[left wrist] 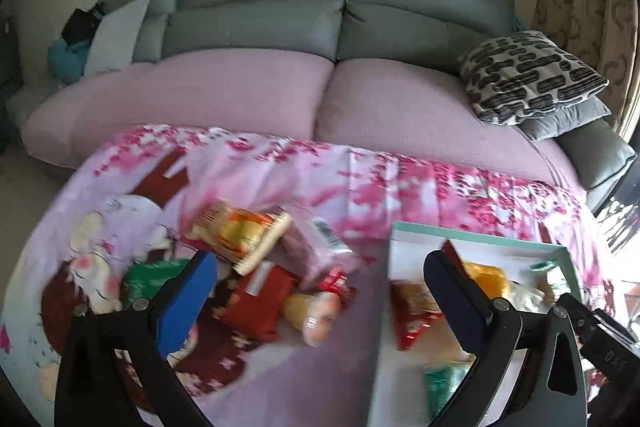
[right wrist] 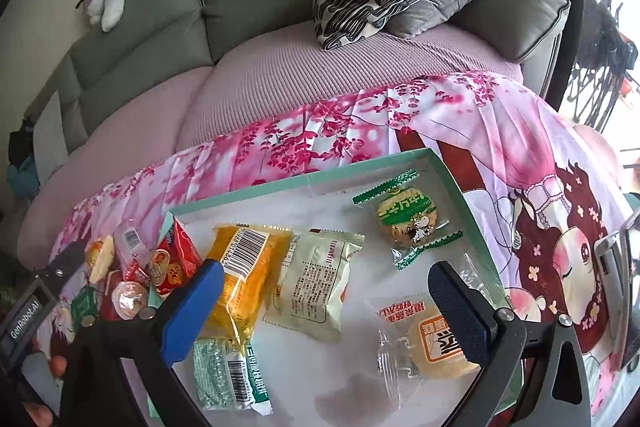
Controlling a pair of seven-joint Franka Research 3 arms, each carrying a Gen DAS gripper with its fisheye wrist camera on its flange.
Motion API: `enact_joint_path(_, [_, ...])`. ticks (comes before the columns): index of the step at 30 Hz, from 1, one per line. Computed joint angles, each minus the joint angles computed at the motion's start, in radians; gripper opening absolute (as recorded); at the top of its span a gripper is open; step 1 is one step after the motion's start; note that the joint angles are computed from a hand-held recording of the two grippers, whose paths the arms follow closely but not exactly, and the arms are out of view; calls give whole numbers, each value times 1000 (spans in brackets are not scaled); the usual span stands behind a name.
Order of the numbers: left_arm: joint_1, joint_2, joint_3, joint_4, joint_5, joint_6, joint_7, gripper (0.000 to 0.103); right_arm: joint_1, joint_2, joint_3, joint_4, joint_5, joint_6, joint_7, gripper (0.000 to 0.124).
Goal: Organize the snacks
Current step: 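Move both tools back from the tray to the snack pile, then lower left tool onto the green box while right tool lowers onto the orange jelly cup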
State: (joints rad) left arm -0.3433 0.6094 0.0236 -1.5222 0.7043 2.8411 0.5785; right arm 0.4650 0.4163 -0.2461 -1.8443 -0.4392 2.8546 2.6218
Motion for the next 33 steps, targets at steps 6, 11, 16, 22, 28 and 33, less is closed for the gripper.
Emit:
enact_joint_path(6, [-32,-37,94,-39,107,-4,-144,103,53,23,-48,28,-61,46,52,103])
enact_joint_path(11, [0,-75,111,-83,187,-7,-270,103,64,64,-28,92,-49,40,1,103])
enact_joint_path(16, [36,-119,116,-127,278,-36,-379,103,95,102,-33,152,-34,49,-28,103])
enact_joint_path(22, [104,-176,92,-192,358,-62,-467,103,102,148,1,222,51,62,-105,103])
enact_joint_path(28, [179,-214,46,-244,337,-83,-476,103,57,204,100,298,195,107,-238,103])
enact_joint_path(33, [217,-218,22,-262,289,-73,-457,103,26,255,176,373,296,99,-358,103])
